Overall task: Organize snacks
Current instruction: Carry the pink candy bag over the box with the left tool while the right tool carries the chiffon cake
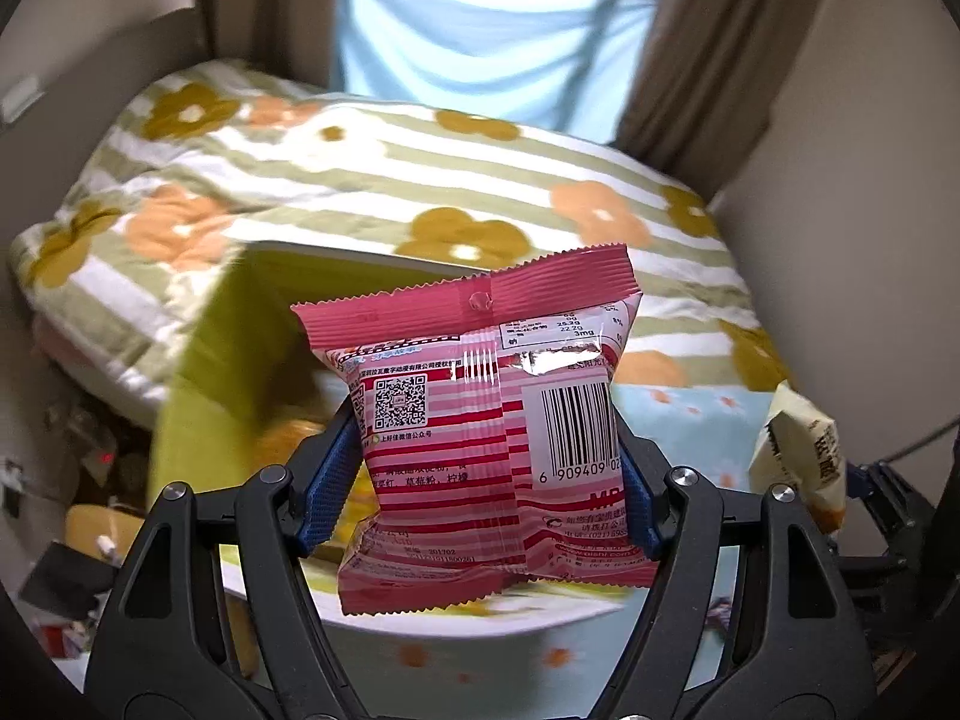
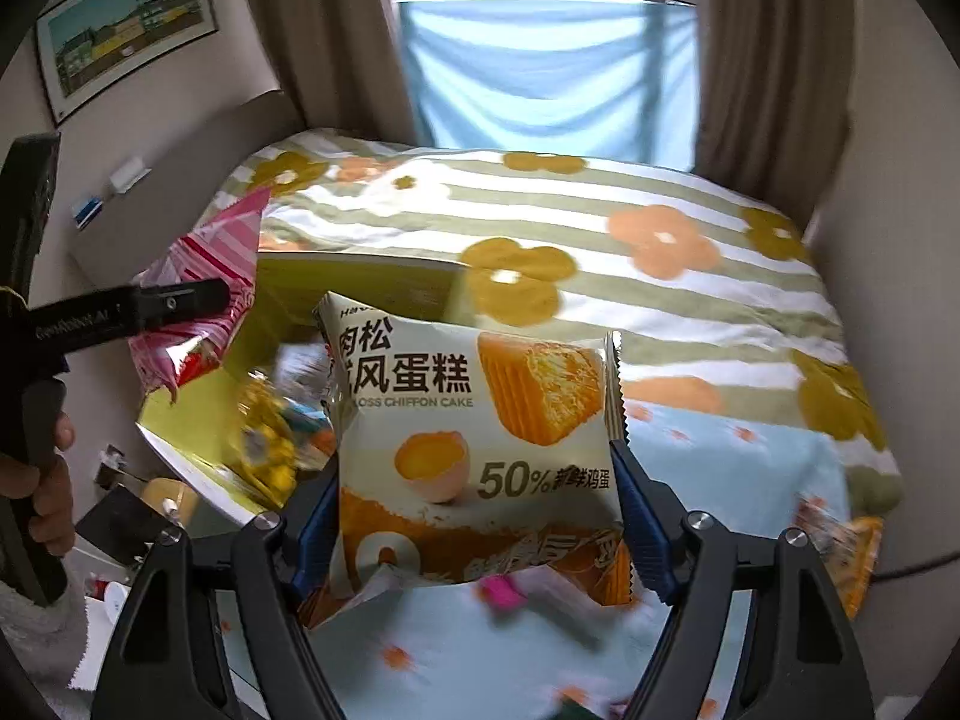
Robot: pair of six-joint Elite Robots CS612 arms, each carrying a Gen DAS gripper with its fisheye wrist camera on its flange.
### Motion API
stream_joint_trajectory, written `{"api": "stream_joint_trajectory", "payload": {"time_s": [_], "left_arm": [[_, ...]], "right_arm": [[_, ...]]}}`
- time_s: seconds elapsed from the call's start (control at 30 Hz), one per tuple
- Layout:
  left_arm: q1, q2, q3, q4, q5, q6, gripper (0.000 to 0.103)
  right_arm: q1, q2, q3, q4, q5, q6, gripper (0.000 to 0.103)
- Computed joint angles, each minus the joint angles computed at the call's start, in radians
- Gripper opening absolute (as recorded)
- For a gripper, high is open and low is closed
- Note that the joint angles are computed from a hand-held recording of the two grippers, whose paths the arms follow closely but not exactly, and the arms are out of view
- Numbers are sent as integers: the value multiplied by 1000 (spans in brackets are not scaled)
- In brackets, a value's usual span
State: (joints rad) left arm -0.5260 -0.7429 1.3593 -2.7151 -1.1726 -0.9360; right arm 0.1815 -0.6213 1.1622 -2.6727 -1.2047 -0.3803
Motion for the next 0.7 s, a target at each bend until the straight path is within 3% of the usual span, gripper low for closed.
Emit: {"api": "stream_joint_trajectory", "payload": {"time_s": [0.2,0.57,0.67,0.7], "left_arm": [[68,-5,54,3,-71,21,71],[137,99,-65,109,-184,130,71],[142,114,-79,95,-199,140,78],[142,117,-82,95,-197,142,92]], "right_arm": [[62,57,-99,64,0,33,75],[105,159,-265,176,-56,108,75],[107,178,-299,211,-66,121,75],[107,184,-311,224,-69,121,75]]}}
